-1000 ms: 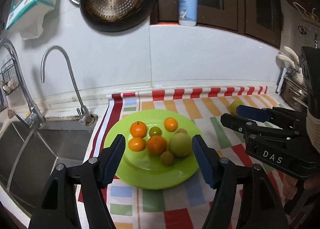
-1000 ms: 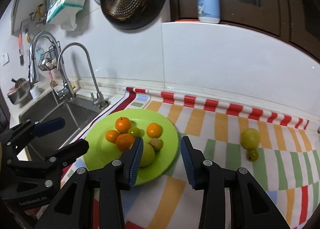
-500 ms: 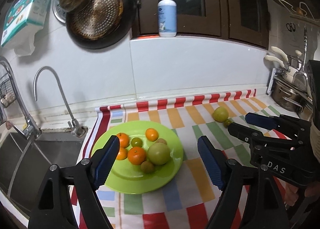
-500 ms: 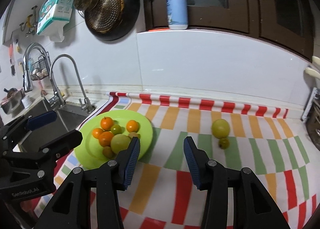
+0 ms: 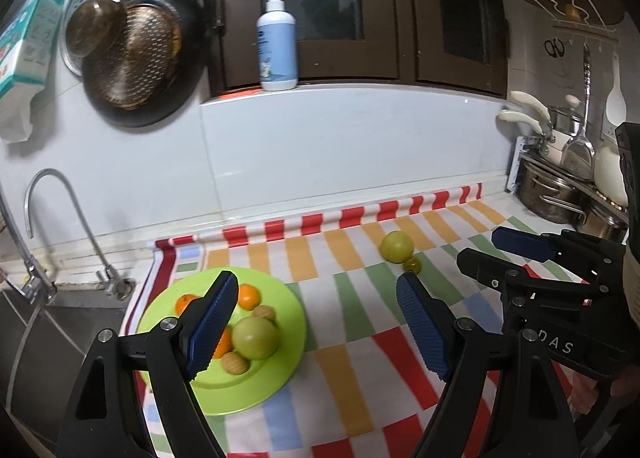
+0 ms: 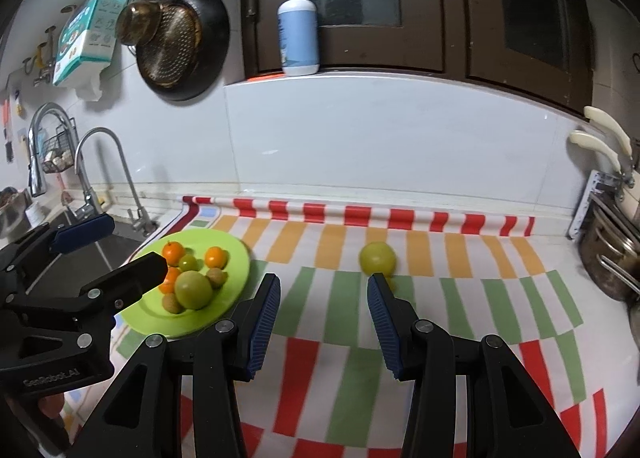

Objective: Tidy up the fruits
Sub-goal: 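Move left tool toward the large yellow-green fruit while right tool approaches the small one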

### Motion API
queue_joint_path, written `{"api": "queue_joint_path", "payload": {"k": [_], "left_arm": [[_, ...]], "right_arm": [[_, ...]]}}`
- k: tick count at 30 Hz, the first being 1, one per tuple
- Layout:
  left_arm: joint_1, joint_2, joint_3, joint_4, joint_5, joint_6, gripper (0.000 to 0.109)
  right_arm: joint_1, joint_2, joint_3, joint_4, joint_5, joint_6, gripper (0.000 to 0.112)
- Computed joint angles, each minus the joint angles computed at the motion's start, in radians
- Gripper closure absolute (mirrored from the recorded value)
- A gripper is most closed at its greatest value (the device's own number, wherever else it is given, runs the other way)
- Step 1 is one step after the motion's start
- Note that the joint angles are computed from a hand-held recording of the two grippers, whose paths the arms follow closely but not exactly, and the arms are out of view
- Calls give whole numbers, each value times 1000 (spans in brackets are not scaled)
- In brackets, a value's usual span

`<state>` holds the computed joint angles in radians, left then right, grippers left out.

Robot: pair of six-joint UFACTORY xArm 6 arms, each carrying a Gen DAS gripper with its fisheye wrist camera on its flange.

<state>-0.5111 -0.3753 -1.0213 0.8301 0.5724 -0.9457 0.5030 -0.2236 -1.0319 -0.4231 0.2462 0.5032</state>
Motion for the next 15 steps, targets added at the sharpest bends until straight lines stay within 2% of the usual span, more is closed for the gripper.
{"api": "queue_joint_path", "payload": {"k": [15], "left_arm": [[13,211,-163,-112,-97,166,26]], "right_arm": [[-86,31,-6,-6,-11,26,66]]}}
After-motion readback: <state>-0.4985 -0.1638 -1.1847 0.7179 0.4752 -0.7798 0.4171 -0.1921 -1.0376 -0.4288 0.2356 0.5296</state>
